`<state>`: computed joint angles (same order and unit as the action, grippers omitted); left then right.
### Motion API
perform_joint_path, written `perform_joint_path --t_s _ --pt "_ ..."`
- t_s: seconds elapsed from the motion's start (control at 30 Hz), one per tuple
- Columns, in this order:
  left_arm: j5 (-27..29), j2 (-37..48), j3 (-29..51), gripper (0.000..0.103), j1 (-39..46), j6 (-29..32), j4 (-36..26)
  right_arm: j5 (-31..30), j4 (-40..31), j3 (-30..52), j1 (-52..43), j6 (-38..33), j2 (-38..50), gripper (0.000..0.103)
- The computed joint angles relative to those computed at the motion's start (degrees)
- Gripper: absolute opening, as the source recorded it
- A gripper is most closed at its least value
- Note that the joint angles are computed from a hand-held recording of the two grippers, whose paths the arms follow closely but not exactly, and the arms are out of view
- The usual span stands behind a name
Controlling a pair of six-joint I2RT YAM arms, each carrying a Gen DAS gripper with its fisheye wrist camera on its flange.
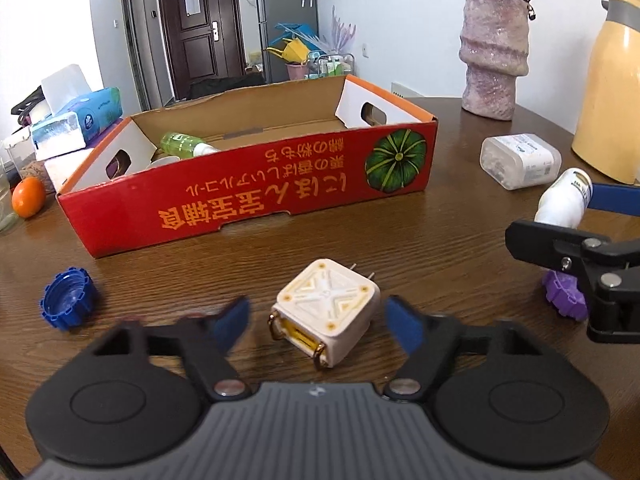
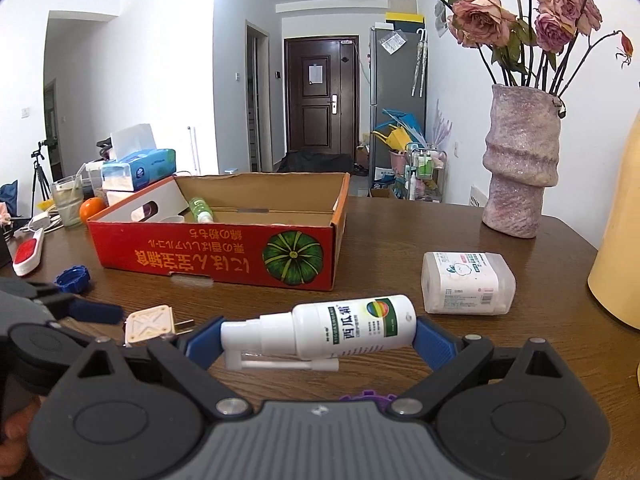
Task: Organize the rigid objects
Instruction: 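Grasp the cream cube charger with the left tool while the right tool holds the spray bottle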
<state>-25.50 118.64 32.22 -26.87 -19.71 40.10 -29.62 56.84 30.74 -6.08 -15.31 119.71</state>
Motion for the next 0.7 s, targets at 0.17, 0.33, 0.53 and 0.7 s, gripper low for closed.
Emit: perform_joint_path --t_s 0.17,0.33,0.53,0.7 --pt "2.11 0.03 -1.66 0.058 0.11 -0.24 3.52 0.04 -0.01 -0.05 0.08 0.11 -0.04 0.098" --pt "2.57 -1.19 -3.01 0.041 0.25 -1.32 4.42 -0.02 0.15 -0.12 0.12 0.17 -0.04 0.098" --pt "1.93 -2.42 -4.4 0.041 0.02 -2.21 5.1 -0.15 0.42 -0.16 0.08 0.28 0.09 0.098" --pt "0.86 -4.27 -6.79 0.04 -0.19 -3.38 6.73 -0.85 0.9 -0.26 -0.12 0.45 0.29 0.098"
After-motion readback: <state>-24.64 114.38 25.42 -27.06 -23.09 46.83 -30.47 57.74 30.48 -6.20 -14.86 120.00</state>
